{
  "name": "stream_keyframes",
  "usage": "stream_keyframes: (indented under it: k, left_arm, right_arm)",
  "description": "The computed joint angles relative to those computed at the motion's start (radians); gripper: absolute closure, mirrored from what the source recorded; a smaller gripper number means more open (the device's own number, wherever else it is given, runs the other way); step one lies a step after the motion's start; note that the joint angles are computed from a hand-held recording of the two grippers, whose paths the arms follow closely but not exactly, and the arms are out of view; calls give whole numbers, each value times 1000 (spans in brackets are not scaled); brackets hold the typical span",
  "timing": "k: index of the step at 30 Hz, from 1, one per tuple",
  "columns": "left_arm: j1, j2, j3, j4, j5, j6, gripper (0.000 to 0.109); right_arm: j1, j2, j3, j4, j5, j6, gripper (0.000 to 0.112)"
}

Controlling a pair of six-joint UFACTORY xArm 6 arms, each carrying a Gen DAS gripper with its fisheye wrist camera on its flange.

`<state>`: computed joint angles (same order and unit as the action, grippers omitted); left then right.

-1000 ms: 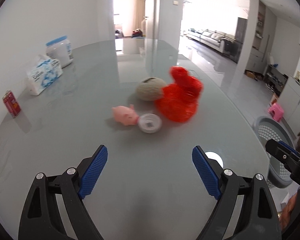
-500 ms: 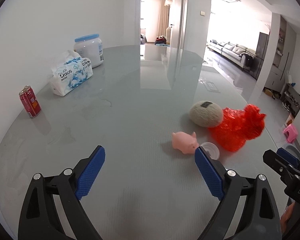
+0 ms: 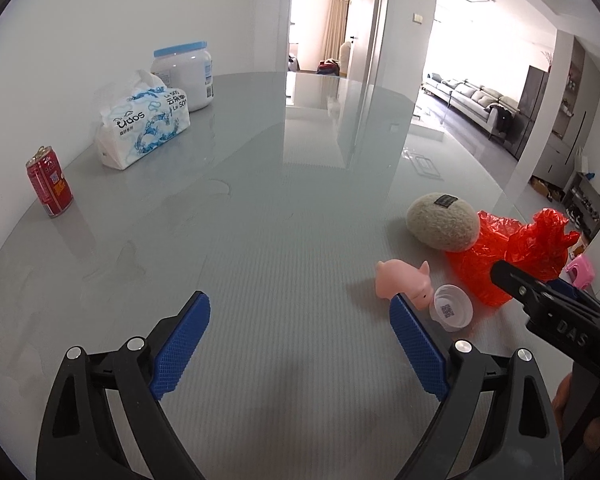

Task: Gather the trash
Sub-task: 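Grasp the red plastic bag with the right tool, then grasp beige fuzzy ball with left tool while right tool holds red bag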

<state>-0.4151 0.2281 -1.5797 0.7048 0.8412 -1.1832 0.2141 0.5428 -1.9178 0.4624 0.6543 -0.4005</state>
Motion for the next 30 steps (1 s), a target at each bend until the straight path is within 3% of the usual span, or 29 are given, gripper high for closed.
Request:
stream_keyframes:
  k: [6, 8, 12, 16, 30]
  left_arm:
    - [2, 2, 5, -19, -17, 12, 19]
    - [-1, 3, 6, -16, -17, 15, 19]
    - [-7, 8, 0, -17, -16, 17, 19]
    - [-8, 13, -6, -25, -18, 23, 19]
    - [-33, 100, -118, -111, -10, 88, 19]
  right_arm:
    - [14, 57, -63, -74, -16, 70, 33]
    - [12, 68, -78, -71, -9, 72, 40]
    - [8, 63, -70, -76, -4, 65, 76]
    - [-5, 30, -21, -35, -25, 43, 87]
    - [-87, -181, 253, 158, -100, -99, 88]
